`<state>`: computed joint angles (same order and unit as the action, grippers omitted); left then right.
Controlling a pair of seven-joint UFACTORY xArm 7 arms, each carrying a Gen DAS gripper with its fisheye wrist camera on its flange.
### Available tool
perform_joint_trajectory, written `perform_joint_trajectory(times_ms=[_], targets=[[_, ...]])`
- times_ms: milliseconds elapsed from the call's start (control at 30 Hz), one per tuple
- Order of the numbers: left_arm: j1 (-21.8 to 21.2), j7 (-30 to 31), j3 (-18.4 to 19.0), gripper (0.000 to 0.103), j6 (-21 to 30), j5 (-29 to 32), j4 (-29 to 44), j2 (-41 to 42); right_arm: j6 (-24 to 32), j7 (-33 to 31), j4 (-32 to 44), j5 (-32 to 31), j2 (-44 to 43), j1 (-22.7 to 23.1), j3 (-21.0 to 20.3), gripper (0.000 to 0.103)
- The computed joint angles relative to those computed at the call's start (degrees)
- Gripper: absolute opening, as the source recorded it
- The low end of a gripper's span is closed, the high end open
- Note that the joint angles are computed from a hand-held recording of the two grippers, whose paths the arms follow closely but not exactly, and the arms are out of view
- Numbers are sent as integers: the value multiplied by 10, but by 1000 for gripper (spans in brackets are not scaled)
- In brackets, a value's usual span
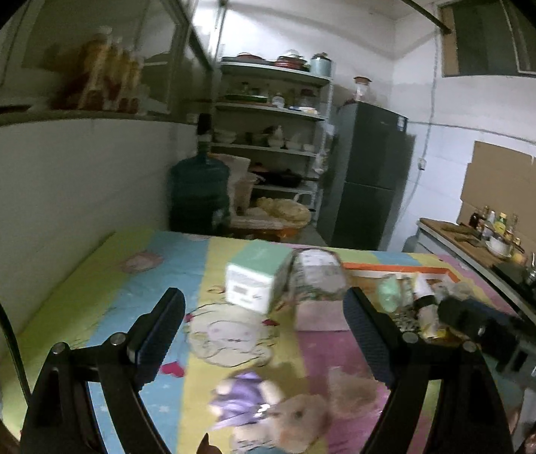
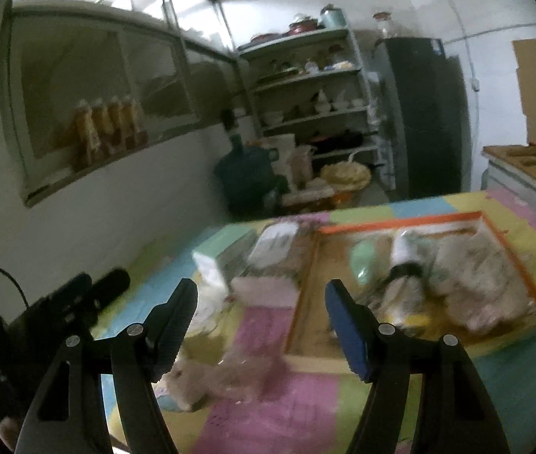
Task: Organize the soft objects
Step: 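Move both open tools back over the bunny plush and clear bag, then grasp the clear bag with pink item with the right tool while the left grasps the bunny plush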
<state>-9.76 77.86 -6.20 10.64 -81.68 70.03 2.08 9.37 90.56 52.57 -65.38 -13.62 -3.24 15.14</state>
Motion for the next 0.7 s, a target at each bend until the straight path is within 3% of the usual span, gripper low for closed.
perform_joint_trajectory(times_ms=[133, 700], targets=[[13, 6, 9, 85, 12, -3, -7, 3, -4, 3, 19, 3, 50, 24, -1, 72], [40, 12, 12, 85, 50, 2, -25, 19, -15, 28, 35, 18, 149, 133, -97, 72]])
